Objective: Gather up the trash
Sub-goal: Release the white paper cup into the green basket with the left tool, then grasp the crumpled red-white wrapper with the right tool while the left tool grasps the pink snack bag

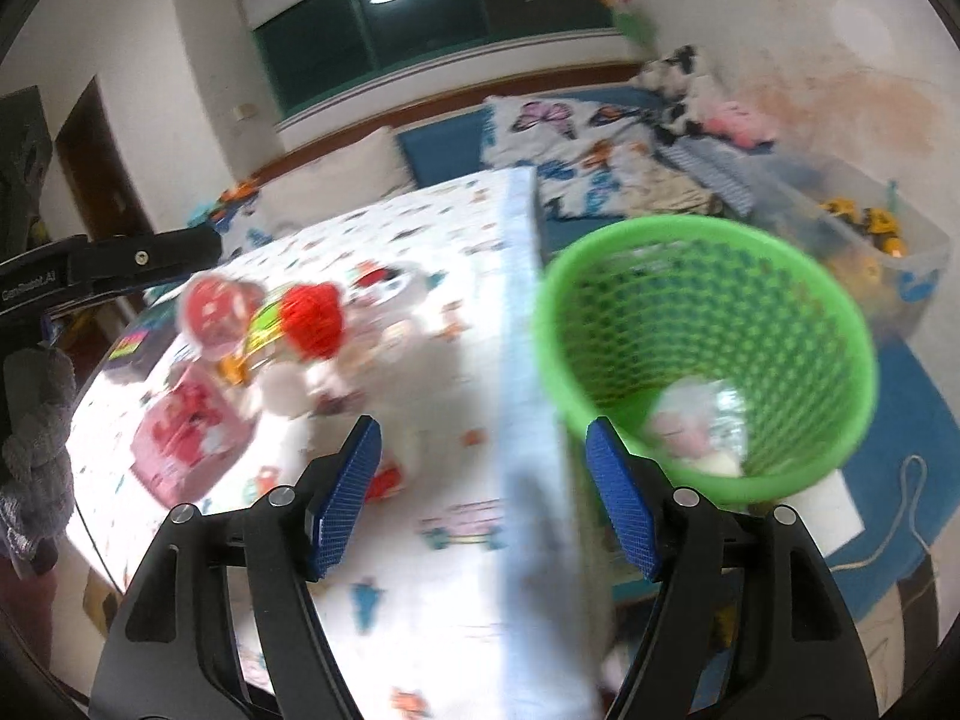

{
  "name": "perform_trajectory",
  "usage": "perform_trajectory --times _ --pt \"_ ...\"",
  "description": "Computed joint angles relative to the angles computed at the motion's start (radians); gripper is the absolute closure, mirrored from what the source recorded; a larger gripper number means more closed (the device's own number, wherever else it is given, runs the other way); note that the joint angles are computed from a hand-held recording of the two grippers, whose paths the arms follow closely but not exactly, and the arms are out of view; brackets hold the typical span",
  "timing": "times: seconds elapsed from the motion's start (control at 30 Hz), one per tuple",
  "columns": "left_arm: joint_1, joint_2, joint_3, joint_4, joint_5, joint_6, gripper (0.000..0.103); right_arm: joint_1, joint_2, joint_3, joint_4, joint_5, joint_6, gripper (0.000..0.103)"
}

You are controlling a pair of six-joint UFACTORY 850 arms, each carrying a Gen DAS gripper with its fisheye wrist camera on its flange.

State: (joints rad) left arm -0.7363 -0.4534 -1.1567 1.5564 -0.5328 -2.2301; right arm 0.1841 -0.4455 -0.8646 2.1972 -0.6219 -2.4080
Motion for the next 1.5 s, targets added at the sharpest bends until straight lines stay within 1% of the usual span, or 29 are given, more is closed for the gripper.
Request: perform_trajectory --times 0.1,0.23,0.3,0.4,0.47,0.53,0.6,0.67,0.73,0.77,0.8,0.93,0.97,1.07,1.13,1.2,1.27,1.3,1.4,1.47,1.5 --pt "-0.008 0.063 0.097 0.016 -0.035 -0.072 0.035 0.034 -0.007 -0.003 -0.013 -0.004 0.009 0.028" --pt "-0.010 0.139 0.215 0.027 -0.059 -0.166 0.035 0.076 -0.032 -0.029 -0.014 0.031 0.014 0.028" --pt "-0.013 0.165 0.256 0.031 -0.067 -0.191 0.032 0.101 -0.053 -0.050 0.021 0.075 -0.007 0.028" --pt "-0.021 0.197 0.320 0.055 -0.067 -0.240 0.028 0.114 -0.080 -0.075 0.014 0.112 0.016 0.028" --pt "-0.025 0.199 0.336 0.048 -0.066 -0.233 0.028 0.114 -0.098 -0.092 -0.024 0.111 0.067 0.028" --pt "-0.020 0.193 0.346 0.062 -0.045 -0.236 0.028 0.115 -0.107 -0.098 -0.040 0.108 0.097 0.029" --pt "-0.014 0.181 0.346 0.070 -0.023 -0.231 0.028 0.121 -0.103 -0.096 -0.050 0.111 0.109 0.036" --pt "-0.007 0.171 0.349 0.104 -0.004 -0.246 0.028 0.131 -0.101 -0.097 -0.066 0.122 0.122 0.040" --pt "0.001 0.164 0.352 0.136 0.008 -0.260 0.028 0.140 -0.101 -0.098 -0.047 0.136 0.109 0.042" --pt "0.005 0.164 0.357 0.157 0.013 -0.275 0.028 0.145 -0.100 -0.096 -0.038 0.141 0.099 0.045" --pt "0.011 0.164 0.362 0.184 0.022 -0.298 0.028 0.150 -0.099 -0.096 -0.023 0.148 0.087 0.046" --pt "0.052 0.168 0.389 0.341 0.081 -0.436 0.036 0.165 -0.091 -0.088 0.057 0.170 0.034 0.048" --pt "0.057 0.168 0.392 0.370 0.089 -0.462 0.040 0.169 -0.087 -0.085 0.085 0.176 0.017 0.049" --pt "0.074 0.165 0.401 0.477 0.110 -0.541 0.046 0.176 -0.077 -0.073 0.148 0.187 -0.011 0.050" --pt "0.087 0.161 0.403 0.565 0.129 -0.600 0.047 0.179 -0.067 -0.063 0.187 0.190 -0.029 0.050" --pt "0.094 0.154 0.400 0.615 0.140 -0.626 0.049 0.184 -0.053 -0.048 0.242 0.196 -0.060 0.050" --pt "0.108 0.147 0.399 0.702 0.159 -0.687 0.056 0.187 -0.034 -0.031 0.295 0.201 -0.088 0.050" --pt "0.115 0.145 0.399 0.746 0.166 -0.721 0.057 0.190 -0.026 -0.023 0.325 0.204 -0.108 0.050" --pt "0.130 0.139 0.401 0.855 0.167 -0.803 0.063 0.194 0.003 0.006 0.412 0.208 -0.163 0.050" --pt "0.142 0.137 0.403 0.927 0.170 -0.868 0.070 0.196 0.020 0.024 0.457 0.208 -0.193 0.050" --pt "0.146 0.136 0.404 0.958 0.172 -0.897 0.071 0.197 0.027 0.031 0.481 0.209 -0.210 0.050"
